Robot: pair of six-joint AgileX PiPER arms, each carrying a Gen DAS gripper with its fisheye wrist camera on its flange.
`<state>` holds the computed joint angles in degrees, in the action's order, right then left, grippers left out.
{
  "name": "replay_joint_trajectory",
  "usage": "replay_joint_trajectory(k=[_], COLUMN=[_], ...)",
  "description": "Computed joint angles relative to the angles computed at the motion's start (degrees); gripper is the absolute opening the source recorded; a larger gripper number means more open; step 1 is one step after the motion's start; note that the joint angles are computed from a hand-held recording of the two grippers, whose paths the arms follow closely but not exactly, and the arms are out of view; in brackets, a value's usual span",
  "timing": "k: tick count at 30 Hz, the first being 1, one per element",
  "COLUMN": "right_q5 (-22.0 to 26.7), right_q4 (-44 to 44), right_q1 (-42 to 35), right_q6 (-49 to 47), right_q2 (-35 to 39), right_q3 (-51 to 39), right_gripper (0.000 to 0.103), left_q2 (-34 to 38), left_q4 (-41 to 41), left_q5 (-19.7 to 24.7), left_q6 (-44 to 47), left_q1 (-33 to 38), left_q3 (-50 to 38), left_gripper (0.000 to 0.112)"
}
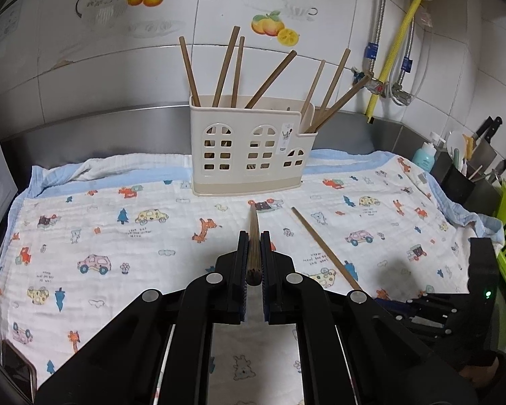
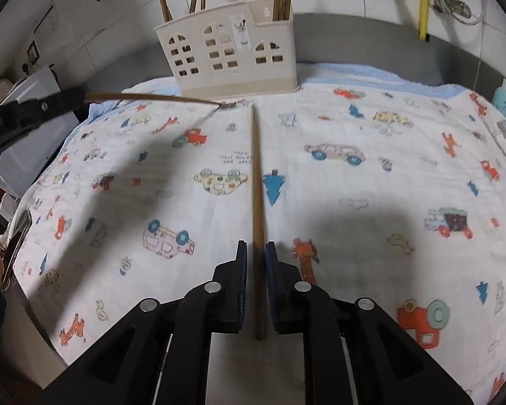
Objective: Organize utensils
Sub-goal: 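Lift both held chopsticks upright and carry them above the beige holder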
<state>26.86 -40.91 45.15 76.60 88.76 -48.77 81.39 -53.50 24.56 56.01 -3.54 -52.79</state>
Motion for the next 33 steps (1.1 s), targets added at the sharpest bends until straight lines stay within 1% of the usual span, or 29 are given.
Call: replay_joint_trajectory(k=[4, 6, 7, 8, 9, 11, 15, 17, 18, 20, 24, 25, 27, 28, 30, 32, 33], right_q5=[3.8, 5.7, 5.4, 4.9, 5.6, 6.9, 11.5, 13.0, 13.4, 12.6, 14.2, 14.7, 16.6, 17.7, 21.3, 24.0, 26.2], right_q4=[-1.8, -3.1, -2.9, -2.9, -3.8, -5.1, -8.2, -8.9, -8.4, -5.0, 3.8, 6.3, 12.9, 14.6, 16.1, 17.3, 18.8], right_q1=[2.0, 2.9, 2.6, 2.3, 2.5, 3.1, 4.8, 4.7, 4.2, 1.8, -3.5, -4.8, -7.7, -8.5, -9.6, -10.6, -11.5], right_q6=[0.9, 1.4, 1.1, 1.3, 2.3, 3.2, 2.7, 0.6, -1.2, -7.6, -22.8, -26.5, -34.7, -37.3, -41.6, -45.2, -47.3], right_q2=[1.5, 2.1, 2.0, 1.5, 0.9, -0.9, -5.3, -6.9, -7.4, -7.4, -4.0, -3.0, 0.0, 1.3, 4.7, 7.3, 9.4], right_q3=[-1.8, -2.5, -2.5, -2.1, -2.1, -2.3, -5.3, -7.9, -9.5, -13.5, -25.0, -27.9, -35.5, -38.5, -47.0, -53.8, -59.2], right_gripper=[0.012, 0.008, 0.007, 0.007, 0.007, 0.007, 0.007, 0.007, 0.007, 0.007, 0.007, 0.007, 0.007, 0.007, 0.007, 0.007, 0.007], left_q2=[0.3, 0.3, 0.3, 0.3, 0.2, 0.3, -0.4, -0.6, -0.6, -0.3, 0.7, 1.3, 2.7, 3.4, 4.9, 6.2, 6.7], left_q4=[-0.8, -1.3, -1.6, -2.0, -2.2, -3.4, -7.3, -8.1, -8.1, -6.7, -0.8, 0.6, 3.9, 4.9, 7.2, 8.7, 9.4], left_q5=[0.4, 0.6, 0.9, 1.1, 1.1, 2.6, 4.6, 5.7, 6.2, 6.9, 8.0, 9.1, 10.5, 11.2, 11.9, 13.2, 13.4], left_q6=[1.1, 1.6, 2.2, 2.6, 2.7, 3.8, 8.4, 9.4, 9.6, 8.3, 3.4, 2.2, -1.0, -2.1, -4.2, -5.7, -6.4], left_q1=[0.4, 0.6, 0.9, 1.2, 1.2, 2.4, 4.3, 4.9, 5.0, 5.0, 4.3, 4.4, 4.1, 4.1, 3.9, 4.0, 3.9], left_q3=[-0.5, -0.5, -0.5, -0.5, -0.5, -0.8, -0.8, -1.4, -1.9, -3.4, -7.8, -9.6, -13.3, -14.9, -18.0, -21.0, -22.1], left_gripper=[0.005, 0.005, 0.005, 0.005, 0.005, 0.005, 0.005, 0.005, 0.005, 0.005, 0.005, 0.005, 0.005, 0.005, 0.005, 0.005, 0.005])
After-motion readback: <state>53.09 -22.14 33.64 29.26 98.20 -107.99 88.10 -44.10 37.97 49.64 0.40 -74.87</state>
